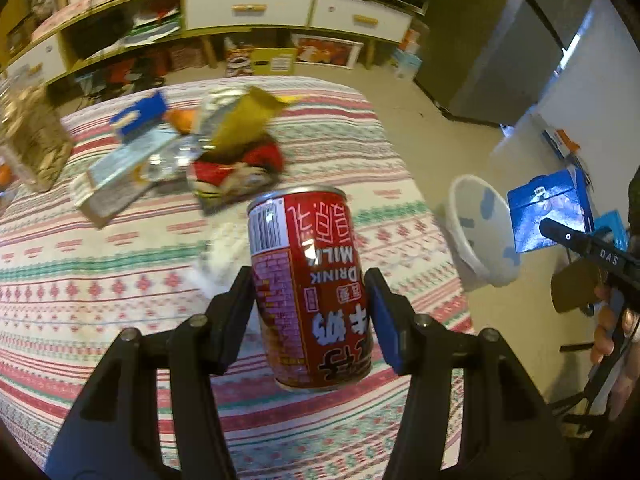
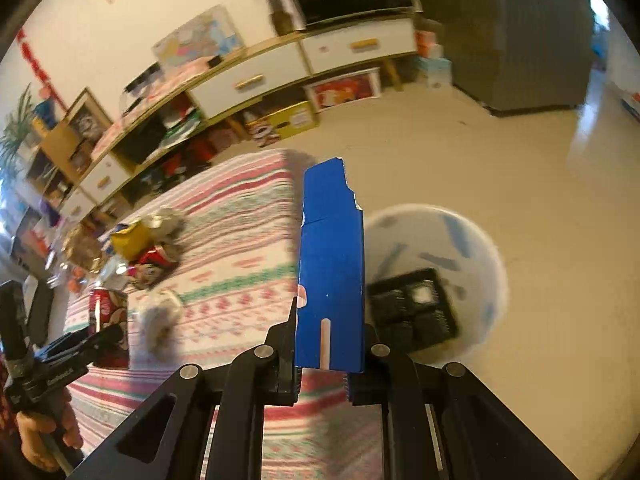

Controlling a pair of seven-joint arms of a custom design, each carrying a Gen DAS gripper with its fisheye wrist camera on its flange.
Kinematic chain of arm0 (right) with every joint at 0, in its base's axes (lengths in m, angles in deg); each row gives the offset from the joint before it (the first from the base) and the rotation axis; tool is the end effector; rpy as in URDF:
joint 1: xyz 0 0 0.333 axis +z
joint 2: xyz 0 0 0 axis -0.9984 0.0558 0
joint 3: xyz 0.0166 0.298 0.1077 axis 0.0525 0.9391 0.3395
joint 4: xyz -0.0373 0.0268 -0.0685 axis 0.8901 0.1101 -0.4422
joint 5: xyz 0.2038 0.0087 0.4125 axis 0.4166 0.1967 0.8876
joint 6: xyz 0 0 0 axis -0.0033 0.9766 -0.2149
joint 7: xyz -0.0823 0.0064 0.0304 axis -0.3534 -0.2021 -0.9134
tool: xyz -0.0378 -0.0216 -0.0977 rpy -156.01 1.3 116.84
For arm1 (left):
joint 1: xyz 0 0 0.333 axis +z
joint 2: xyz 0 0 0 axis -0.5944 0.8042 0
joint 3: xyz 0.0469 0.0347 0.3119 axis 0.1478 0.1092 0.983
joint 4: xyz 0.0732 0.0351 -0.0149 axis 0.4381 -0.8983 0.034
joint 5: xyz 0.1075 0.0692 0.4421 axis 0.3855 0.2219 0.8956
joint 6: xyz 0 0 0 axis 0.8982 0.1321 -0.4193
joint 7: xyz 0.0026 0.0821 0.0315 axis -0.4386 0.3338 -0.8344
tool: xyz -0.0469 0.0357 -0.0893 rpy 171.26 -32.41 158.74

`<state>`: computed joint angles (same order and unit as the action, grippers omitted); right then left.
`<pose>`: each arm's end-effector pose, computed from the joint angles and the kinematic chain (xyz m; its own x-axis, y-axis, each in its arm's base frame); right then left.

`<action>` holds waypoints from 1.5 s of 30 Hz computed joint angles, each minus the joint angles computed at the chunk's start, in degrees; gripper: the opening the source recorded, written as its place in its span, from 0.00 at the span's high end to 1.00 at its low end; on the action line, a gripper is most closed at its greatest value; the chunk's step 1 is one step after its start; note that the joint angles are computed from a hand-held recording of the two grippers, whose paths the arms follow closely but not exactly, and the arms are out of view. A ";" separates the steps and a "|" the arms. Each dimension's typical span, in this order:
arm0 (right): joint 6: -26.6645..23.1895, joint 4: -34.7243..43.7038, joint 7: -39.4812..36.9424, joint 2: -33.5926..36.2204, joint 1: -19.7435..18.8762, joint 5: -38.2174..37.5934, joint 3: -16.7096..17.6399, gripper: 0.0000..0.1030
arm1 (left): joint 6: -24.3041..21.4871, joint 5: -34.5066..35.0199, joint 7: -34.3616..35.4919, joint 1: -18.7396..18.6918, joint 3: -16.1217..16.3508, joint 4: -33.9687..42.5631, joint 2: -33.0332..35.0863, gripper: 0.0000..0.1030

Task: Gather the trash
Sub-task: 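Carry the blue box to the wastebasket and open the right gripper, then lower the red milk can into the wastebasket and open the left gripper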

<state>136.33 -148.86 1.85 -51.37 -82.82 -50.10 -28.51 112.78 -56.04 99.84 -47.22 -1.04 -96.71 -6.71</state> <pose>0.7589 0.0568 0.4848 0.3243 -0.9122 -0.2503 -0.8496 -0.1646 -0.5010 0.6224 -0.2587 0.4649 0.2565 -0.9471 0.1929 -0.8111 -0.3195 -0.4900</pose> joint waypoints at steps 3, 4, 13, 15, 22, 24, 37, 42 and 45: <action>0.27 0.00 1.62 0.67 -0.34 -1.77 -1.15 0.85 | -0.50 0.58 0.65 -0.64 -0.52 3.34 3.04 0.45; 0.16 0.28 2.28 1.15 -0.44 -2.59 -1.54 0.85 | -0.67 0.58 1.03 -0.83 -0.68 4.31 3.88 0.45; -2.30 2.95 4.87 3.62 -2.25 -2.60 -1.73 0.72 | -1.98 -0.16 4.59 -2.84 -1.91 14.32 11.83 0.45; -2.17 2.82 5.44 3.36 -2.46 -2.71 -1.87 0.54 | -2.86 0.10 5.59 -3.46 -2.05 17.28 13.85 0.45; -0.70 0.20 3.81 1.03 -2.96 -3.65 -2.28 0.51 | -4.77 -1.40 10.53 -5.12 -3.00 27.98 21.93 0.45; -0.26 -0.26 3.81 0.71 -2.93 -4.28 -2.50 0.50 | -5.35 -1.96 11.78 -5.72 -3.17 31.14 24.37 0.45; 1.38 -0.57 5.32 0.85 -3.87 -6.65 -3.72 0.49 | -10.29 -5.02 19.45 -9.40 -2.90 53.00 40.00 0.44; 1.35 0.11 5.61 1.37 -4.20 -6.93 -3.68 0.48 | -9.11 -3.49 17.06 -11.22 -0.15 53.91 40.25 0.19; 1.83 0.02 5.78 1.33 -4.09 -7.21 -3.66 0.47 | -9.41 -2.21 16.22 -11.18 0.32 51.83 38.53 0.19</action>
